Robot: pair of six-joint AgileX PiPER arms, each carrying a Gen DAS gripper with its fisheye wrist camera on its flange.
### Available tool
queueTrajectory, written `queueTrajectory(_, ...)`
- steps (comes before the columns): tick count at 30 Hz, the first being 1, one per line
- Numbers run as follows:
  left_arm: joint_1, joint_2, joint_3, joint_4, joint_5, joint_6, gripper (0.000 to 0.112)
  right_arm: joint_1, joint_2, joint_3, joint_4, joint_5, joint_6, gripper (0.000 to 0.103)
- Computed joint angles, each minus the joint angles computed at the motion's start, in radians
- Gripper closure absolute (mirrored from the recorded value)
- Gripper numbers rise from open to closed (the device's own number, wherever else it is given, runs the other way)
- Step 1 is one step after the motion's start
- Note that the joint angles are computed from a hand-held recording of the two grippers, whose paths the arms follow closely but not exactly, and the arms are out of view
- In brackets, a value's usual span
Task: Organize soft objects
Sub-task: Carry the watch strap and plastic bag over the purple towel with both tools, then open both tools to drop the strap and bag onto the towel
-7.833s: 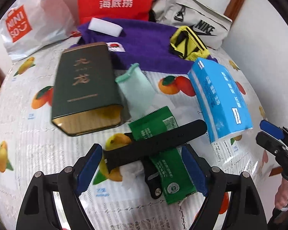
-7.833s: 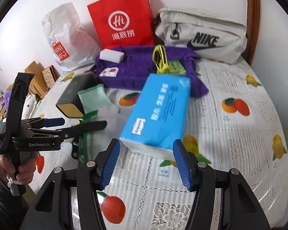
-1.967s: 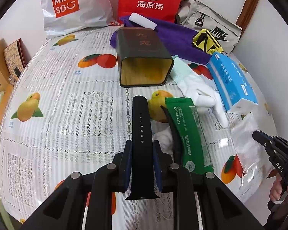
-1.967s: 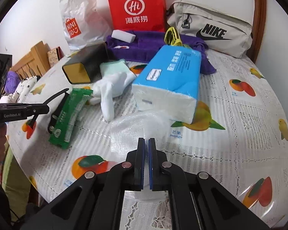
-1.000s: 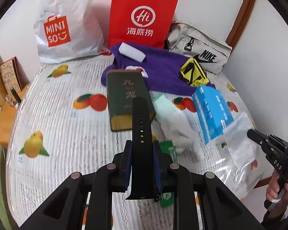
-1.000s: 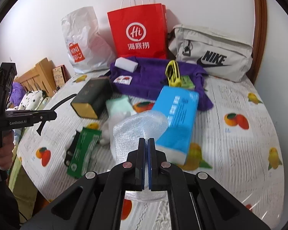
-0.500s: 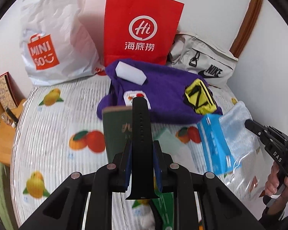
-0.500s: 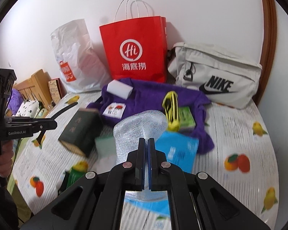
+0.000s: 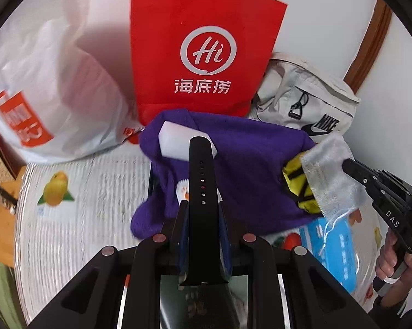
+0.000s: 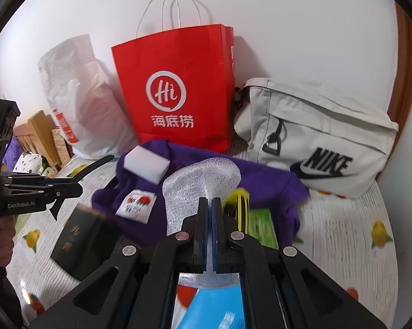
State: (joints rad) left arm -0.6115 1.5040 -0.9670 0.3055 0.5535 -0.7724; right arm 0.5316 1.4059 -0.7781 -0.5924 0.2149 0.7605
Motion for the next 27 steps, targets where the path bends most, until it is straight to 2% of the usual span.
queueTrajectory(6,0.076,0.136,-0.097,-0.138,-0.039,0.173,0.093,-0.034,0.158,-0.118,0.108,-0.001,-0.133,0.101)
queueTrajectory(12,0.141,0.239,-0.168,-0.307,-0.063,0.335,0.093,-0.060,0.230,-0.164,0.164,0.011,-0.193,0.101)
queueTrajectory(20,0.157,0.334,-0.216,-0.332,-0.061,0.357,0.093,-0.080,0.306,-0.221,0.247,0.042,-0.296,0.100)
queueTrajectory(27,0.162,0.369,-0.240,-0.369,-0.050,0.399,0.092,-0.083,0.333,-0.248,0.226,0.042,-0.265,0.100)
